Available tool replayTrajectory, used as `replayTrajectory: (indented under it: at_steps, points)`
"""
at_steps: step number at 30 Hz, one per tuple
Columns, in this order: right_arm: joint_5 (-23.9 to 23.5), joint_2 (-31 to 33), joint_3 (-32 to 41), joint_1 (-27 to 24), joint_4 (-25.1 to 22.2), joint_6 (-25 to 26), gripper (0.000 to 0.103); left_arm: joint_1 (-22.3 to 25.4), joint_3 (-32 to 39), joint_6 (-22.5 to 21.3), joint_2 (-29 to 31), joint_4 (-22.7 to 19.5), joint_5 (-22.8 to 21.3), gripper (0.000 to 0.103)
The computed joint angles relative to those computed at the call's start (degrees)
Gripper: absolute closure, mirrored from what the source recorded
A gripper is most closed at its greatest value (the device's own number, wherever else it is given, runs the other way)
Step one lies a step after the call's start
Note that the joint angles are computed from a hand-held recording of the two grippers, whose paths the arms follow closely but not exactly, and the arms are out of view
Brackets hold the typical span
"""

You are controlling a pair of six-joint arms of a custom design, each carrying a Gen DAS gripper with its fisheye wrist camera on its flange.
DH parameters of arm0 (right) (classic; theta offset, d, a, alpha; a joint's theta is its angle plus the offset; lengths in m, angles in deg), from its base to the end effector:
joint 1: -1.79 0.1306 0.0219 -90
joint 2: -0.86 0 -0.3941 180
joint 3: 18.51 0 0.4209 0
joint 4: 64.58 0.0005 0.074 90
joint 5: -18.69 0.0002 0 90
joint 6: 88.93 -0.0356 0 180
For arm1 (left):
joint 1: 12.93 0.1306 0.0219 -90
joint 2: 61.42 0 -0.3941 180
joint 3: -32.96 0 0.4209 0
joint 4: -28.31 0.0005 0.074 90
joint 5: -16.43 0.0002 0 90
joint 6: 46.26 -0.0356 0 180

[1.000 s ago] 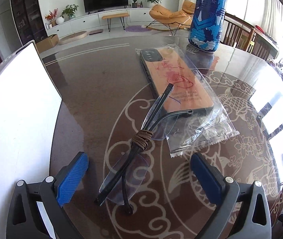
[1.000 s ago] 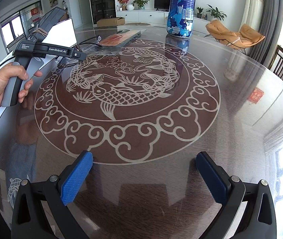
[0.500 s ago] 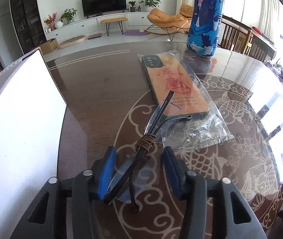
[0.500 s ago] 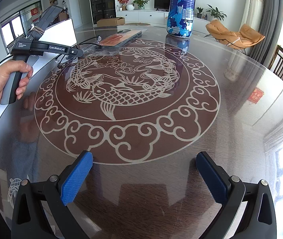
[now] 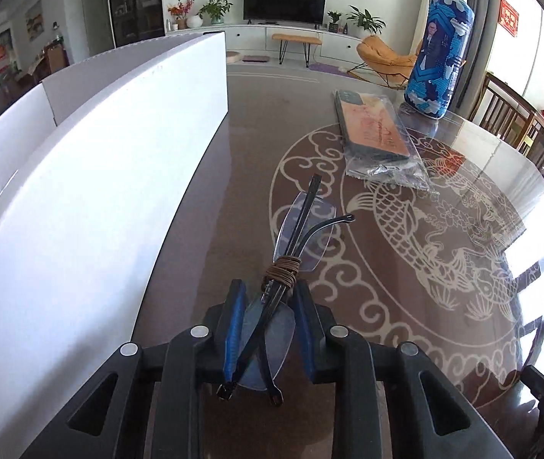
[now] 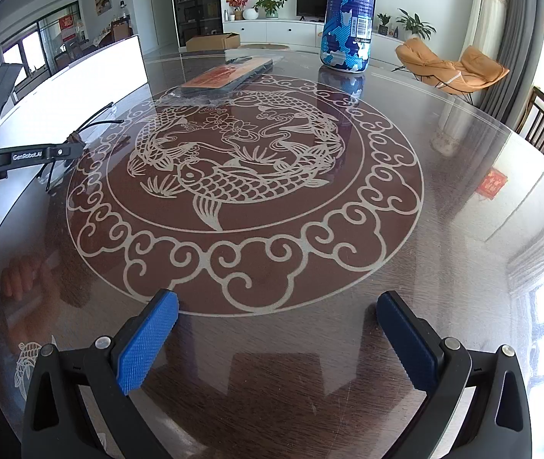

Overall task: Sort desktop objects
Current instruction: 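Grasp the black-framed glasses with the left tool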

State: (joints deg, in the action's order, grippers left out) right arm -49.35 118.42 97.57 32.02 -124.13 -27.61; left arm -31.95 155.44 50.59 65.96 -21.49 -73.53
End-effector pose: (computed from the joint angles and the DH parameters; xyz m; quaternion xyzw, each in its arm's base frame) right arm 0.5916 0.3287 0.3754 0.0348 0.9510 -0.0398 0.3045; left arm 0.7029 -0.2429 0.3182 0.1011 0.9475 -0.0682 0.2954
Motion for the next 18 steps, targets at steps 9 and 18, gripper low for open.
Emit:
replayTrajectory:
  at_steps: [9,18]
  points:
    - [0.07,0.05,0.09,0.03,-0.13,-0.16,0.0,-1.08,-3.61,-3.94,-1.99,0.73,0.87,0.025]
    - [-4.32,0.95,1.67,-1.18,1.29,1.71,0.0,-1.27,-4.28,-5.62,-1.98,2.51,-0.93,0.02]
